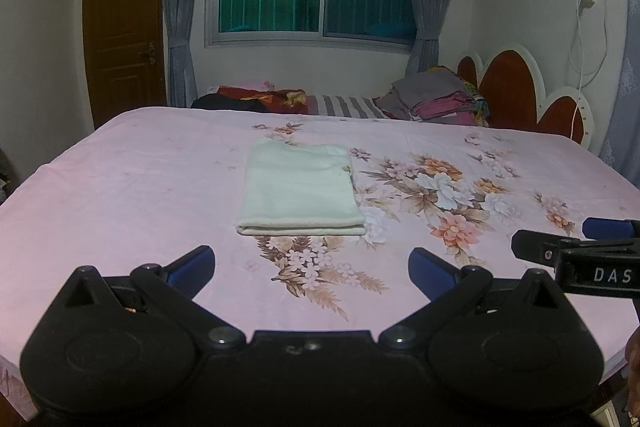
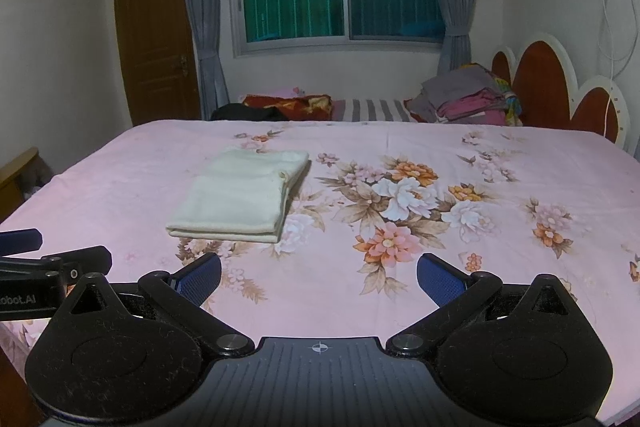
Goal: Fold small clothes
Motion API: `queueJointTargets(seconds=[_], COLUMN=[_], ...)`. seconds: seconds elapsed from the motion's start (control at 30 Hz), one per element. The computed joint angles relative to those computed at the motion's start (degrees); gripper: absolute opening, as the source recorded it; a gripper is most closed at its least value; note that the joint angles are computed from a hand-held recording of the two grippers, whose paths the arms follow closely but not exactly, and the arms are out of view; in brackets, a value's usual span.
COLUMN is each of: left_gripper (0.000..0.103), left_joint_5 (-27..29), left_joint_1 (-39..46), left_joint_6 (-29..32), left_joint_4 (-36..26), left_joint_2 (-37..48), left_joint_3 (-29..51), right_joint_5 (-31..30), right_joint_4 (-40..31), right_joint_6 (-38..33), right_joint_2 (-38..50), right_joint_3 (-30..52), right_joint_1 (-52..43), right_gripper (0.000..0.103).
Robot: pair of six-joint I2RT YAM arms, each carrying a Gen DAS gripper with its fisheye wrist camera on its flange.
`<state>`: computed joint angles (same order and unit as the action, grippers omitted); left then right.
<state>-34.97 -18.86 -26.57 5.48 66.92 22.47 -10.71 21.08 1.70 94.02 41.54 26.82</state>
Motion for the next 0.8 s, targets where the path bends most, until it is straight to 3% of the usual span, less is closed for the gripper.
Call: queueJointTargets(seconds=[0.8], left_gripper=[0.102], left_joint_5=[0.87], left_joint_1=[2.08], left_joint_6=[2.03], left_joint_4=[3.58], left_joint_2=[1.00], left_joint_3=[-0.93], right_joint_5=[-0.91], right_joint_4=[0.62], right_joint_6=[-0.69], right_joint_2=[1.36], right_joint_3=[1.00], right_joint_1=[-0.64], right_gripper=[0.103])
